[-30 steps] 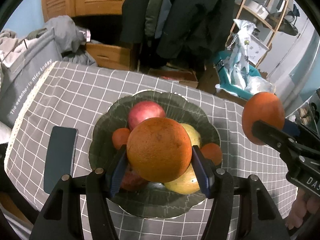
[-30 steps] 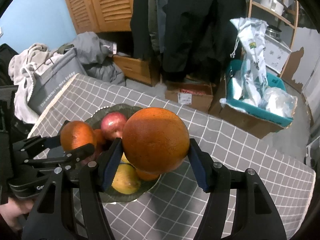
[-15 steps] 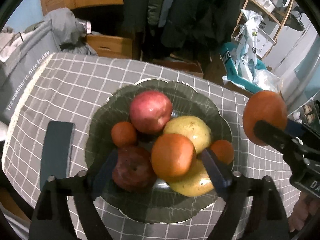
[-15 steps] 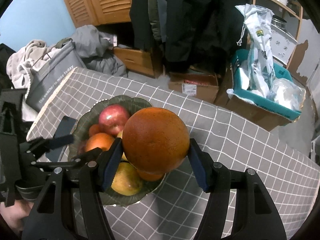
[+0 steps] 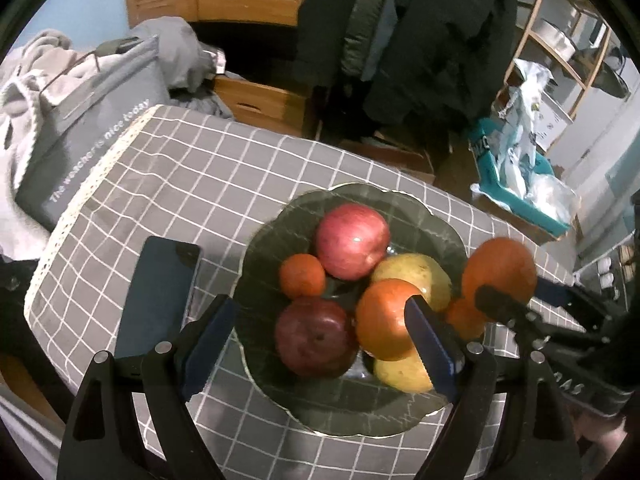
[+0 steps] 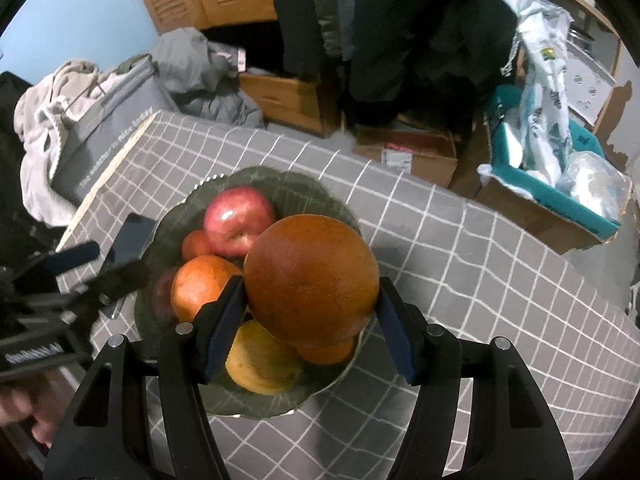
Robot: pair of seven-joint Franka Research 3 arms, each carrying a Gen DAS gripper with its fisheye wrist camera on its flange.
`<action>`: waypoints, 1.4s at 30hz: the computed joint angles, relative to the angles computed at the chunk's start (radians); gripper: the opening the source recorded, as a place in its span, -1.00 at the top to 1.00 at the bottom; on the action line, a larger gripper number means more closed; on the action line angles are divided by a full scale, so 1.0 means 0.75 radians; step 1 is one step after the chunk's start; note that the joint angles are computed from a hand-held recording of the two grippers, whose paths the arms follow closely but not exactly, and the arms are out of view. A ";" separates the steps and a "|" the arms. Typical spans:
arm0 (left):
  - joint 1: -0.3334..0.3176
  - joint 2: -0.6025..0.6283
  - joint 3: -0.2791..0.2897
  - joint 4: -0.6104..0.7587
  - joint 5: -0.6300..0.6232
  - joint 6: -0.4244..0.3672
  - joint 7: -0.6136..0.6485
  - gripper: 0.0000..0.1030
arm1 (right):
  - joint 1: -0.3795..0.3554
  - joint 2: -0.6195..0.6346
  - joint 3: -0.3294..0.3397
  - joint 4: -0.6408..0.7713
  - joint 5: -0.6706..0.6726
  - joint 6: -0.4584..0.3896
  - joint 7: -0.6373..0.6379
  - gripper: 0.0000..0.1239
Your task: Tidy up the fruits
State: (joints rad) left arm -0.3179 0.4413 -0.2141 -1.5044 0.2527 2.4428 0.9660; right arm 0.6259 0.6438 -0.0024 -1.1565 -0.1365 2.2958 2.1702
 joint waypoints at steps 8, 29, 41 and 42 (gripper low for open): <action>0.003 -0.036 0.016 -0.040 0.030 0.006 -0.046 -0.70 | 0.006 0.075 0.010 0.098 0.028 -0.049 -0.060 -0.08; 0.005 -0.093 0.007 -0.077 0.053 0.043 -0.063 -0.70 | 0.005 -0.097 -0.007 -0.114 0.015 0.110 -0.005 -0.19; -0.016 -0.199 0.003 -0.125 0.119 0.132 -0.086 -0.70 | 0.051 -0.292 -0.054 -0.280 -0.277 0.115 0.221 -0.24; -0.020 -0.210 0.003 -0.127 0.130 0.138 -0.091 -0.70 | 0.056 -0.311 -0.057 -0.293 -0.317 0.116 0.246 -0.27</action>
State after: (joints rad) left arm -0.3326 0.2835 -0.2118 -1.5995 0.3501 2.5464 0.8979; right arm 0.6677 0.4109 -0.0452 -1.3759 -0.3743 2.3824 2.3548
